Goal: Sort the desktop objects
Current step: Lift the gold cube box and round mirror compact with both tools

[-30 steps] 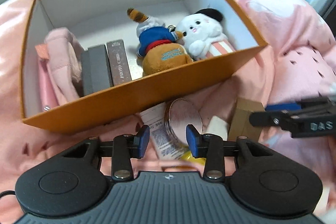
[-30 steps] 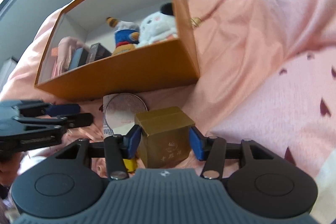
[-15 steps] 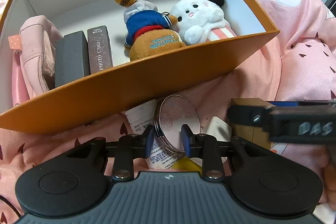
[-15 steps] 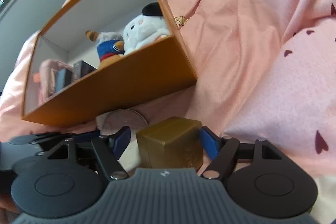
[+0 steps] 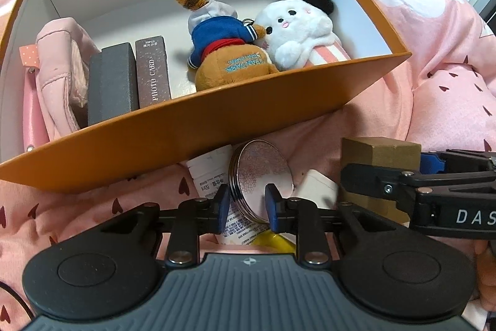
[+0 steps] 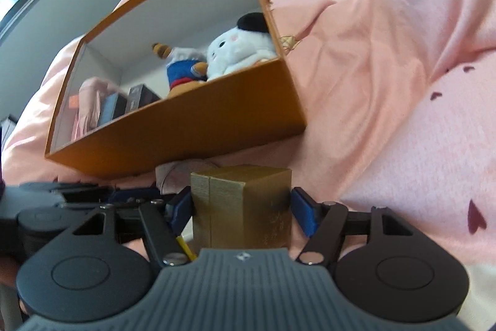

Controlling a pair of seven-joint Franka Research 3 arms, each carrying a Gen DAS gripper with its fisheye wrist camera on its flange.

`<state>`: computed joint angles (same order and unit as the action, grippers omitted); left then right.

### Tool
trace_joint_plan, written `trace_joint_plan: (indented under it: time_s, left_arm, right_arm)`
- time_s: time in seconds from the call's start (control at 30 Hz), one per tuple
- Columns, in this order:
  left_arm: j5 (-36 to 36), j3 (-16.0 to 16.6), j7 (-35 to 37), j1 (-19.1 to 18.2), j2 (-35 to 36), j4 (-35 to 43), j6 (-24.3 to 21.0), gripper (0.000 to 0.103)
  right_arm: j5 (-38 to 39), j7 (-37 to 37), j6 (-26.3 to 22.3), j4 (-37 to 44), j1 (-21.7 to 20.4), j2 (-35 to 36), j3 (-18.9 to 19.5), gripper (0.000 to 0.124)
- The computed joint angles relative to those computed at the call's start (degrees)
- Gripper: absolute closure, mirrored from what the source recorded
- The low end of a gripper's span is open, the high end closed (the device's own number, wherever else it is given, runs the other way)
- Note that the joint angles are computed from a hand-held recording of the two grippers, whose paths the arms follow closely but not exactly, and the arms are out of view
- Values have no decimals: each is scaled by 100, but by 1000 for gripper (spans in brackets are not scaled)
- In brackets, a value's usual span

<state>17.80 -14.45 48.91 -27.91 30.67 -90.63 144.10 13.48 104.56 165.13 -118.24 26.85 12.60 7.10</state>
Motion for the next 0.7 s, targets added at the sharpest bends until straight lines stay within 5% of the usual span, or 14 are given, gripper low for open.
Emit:
trace_joint_plan:
  time_s: [0.1,0.27,0.5,0.7]
  left_arm:
    - [35,20,-6,-42,52,99,-98,75]
    - [14,11,-27,-30,49,85,-60,75]
    - [-158,-136,153,127,-124,-225,527,75]
    - [-73,-44,137,0,-6,-17,419,75]
  right_arm:
    - [-1160,1020,-338,112,425,30,-531,61]
    - [-1857,1546,-242,-119,378,-167,-591,65]
    - [-1293,1192,-168,-355,-76,-359,-238,76]
    - [-1200,1103,-330,-189,-68,-236,-223,75]
